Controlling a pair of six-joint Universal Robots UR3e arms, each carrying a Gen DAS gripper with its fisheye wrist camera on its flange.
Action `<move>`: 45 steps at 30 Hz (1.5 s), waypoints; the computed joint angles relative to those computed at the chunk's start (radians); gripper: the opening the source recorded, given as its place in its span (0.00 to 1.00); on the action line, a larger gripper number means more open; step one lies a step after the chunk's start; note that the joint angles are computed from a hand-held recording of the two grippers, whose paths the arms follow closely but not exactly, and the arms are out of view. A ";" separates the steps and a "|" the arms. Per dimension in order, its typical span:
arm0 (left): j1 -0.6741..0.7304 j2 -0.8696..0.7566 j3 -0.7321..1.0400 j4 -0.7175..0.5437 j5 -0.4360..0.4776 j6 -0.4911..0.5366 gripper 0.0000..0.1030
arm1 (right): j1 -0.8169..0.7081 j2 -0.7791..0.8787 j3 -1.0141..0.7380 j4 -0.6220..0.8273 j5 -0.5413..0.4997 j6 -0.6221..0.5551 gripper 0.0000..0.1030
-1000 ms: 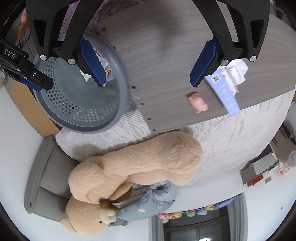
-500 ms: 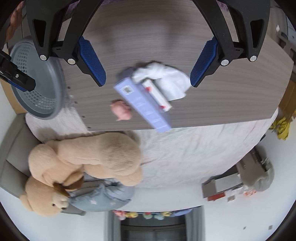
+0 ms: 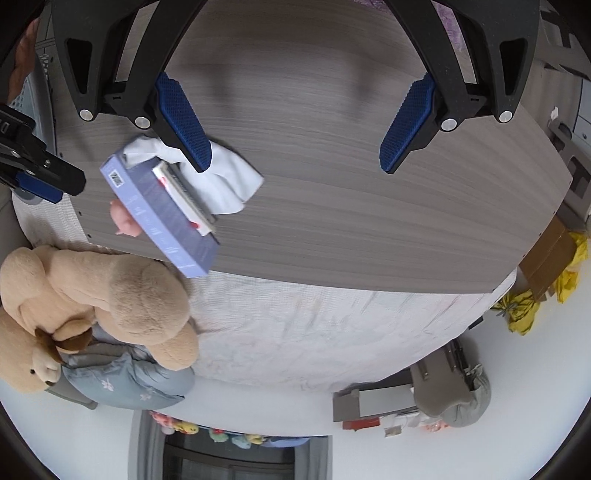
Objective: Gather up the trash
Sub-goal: 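Grasp the lavender toothpaste box upright with the right gripper, then grasp the knotted white cloth with the left gripper while the right gripper holds the box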
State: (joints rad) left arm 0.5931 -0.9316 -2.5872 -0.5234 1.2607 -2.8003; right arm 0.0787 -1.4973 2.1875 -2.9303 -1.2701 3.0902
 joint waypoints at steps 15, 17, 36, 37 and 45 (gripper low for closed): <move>0.041 -0.098 0.017 0.020 -0.024 0.030 0.88 | 0.174 0.289 -0.346 0.114 -0.177 -0.031 0.52; 0.032 -0.114 0.021 0.030 -0.020 0.025 0.88 | 0.182 0.301 -0.362 0.127 -0.188 -0.037 0.48; 0.011 -0.067 0.023 -0.043 -0.048 0.044 0.88 | 0.140 0.176 -0.203 0.081 -0.115 0.033 0.30; -0.002 -0.071 0.024 -0.040 -0.045 0.039 0.88 | 0.136 0.141 -0.165 0.064 -0.115 0.043 0.30; -0.124 -0.153 0.051 0.003 -0.034 -0.019 0.88 | 0.048 -0.113 0.095 0.003 -0.088 0.094 0.30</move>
State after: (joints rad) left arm 0.4688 -1.0848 -2.5361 -0.5204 1.2270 -2.8196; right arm 0.1265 -1.6108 2.2826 -2.9277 -1.3577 3.1840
